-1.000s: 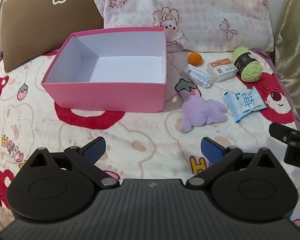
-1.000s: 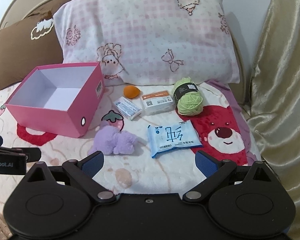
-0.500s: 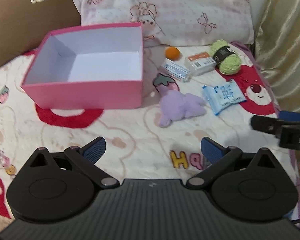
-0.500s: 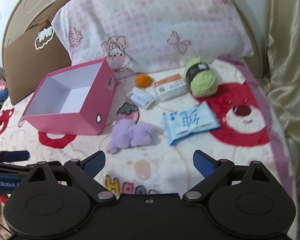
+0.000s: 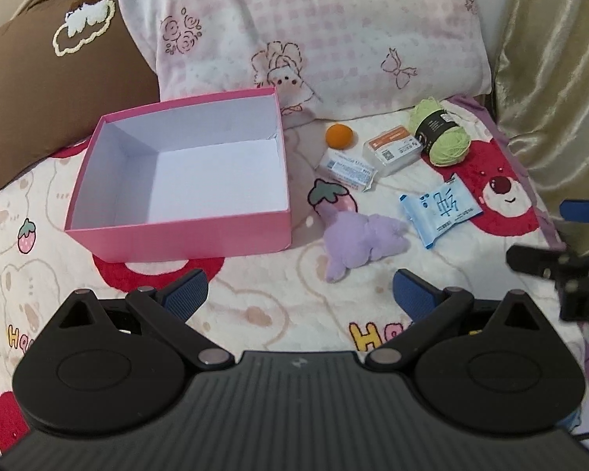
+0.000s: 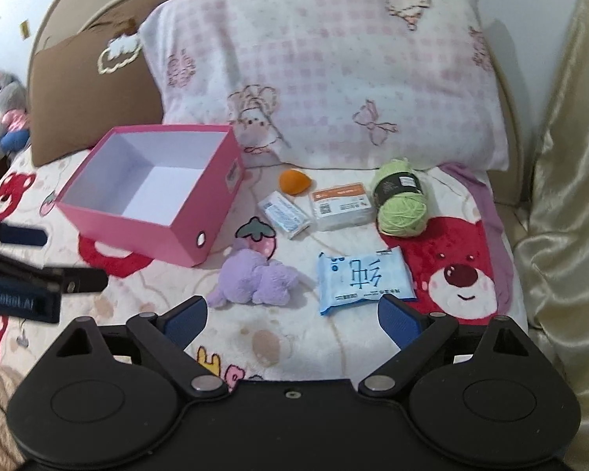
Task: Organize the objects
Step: 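Move the left tool toward the purple plush toy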
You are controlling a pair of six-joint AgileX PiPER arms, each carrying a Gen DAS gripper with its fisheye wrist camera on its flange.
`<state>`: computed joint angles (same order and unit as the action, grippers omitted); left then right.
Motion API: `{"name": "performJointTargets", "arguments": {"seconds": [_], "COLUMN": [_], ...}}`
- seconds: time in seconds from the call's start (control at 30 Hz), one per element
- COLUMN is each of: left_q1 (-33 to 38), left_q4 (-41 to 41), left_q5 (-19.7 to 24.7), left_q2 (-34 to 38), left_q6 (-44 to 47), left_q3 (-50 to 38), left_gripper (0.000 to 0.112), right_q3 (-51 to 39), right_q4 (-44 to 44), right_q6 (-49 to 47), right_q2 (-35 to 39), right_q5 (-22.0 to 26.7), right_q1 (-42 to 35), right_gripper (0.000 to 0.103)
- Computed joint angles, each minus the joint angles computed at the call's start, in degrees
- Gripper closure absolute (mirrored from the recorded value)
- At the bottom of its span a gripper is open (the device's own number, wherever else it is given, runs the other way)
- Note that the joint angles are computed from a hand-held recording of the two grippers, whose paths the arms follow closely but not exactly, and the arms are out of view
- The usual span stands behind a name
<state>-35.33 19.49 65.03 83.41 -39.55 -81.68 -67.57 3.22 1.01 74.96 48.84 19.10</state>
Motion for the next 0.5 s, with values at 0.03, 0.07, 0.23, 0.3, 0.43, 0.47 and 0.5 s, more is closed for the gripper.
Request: {"name": "performJointTargets", "arguments": {"seconds": [0.03, 0.07, 0.23, 0.3, 0.43, 0.47, 0.5], "left_q1": [0.63, 1.7, 4.69, 5.44, 6.83, 6.89, 7.12], "left_q4": [-0.86, -2.44, -5.77, -6.36, -7.52, -7.21, -7.08], "left_q5": [0.18, 0.39, -1.16, -2.18, -4.92, -5.84, -7.17], "left_q2": [0.28, 0.58, 1.91, 2.7, 4.51, 4.71, 4.9], "left_q6": [0.67, 1.74, 5.45, 6.28, 6.98, 6.27, 5.94], "left_q3": [-0.73, -1.67, -4.07, -4.51, -4.07, -3.53, -2.77], "left_gripper": [0.012, 0.013, 0.015, 0.015, 0.025, 0.025, 0.025], "right_q3": [-0.4, -0.85, -4.09, -4.81, -4.63, -4.34, -4.15], "right_q4": [0.78, 1.11, 7.16, 9.46, 16.01, 17.28, 18.85], "right_q6": [-1.05, -1.56, -8.51, -11.18, -19.76, -21.68, -23.88], "right_q2": [0.07, 0.17, 2.69, 3.89, 6.6, 7.24, 8.09], "right_q5": [0.32, 0.65, 2.79, 2.76, 1.7, 1.59, 1.63], "right_q1": [-0.13, -0.18, -2.49, -3.19, -4.16, -4.21, -4.49], "right_gripper": [0.012, 0.02, 0.026, 0.025, 0.027, 0.027, 0.027]}}
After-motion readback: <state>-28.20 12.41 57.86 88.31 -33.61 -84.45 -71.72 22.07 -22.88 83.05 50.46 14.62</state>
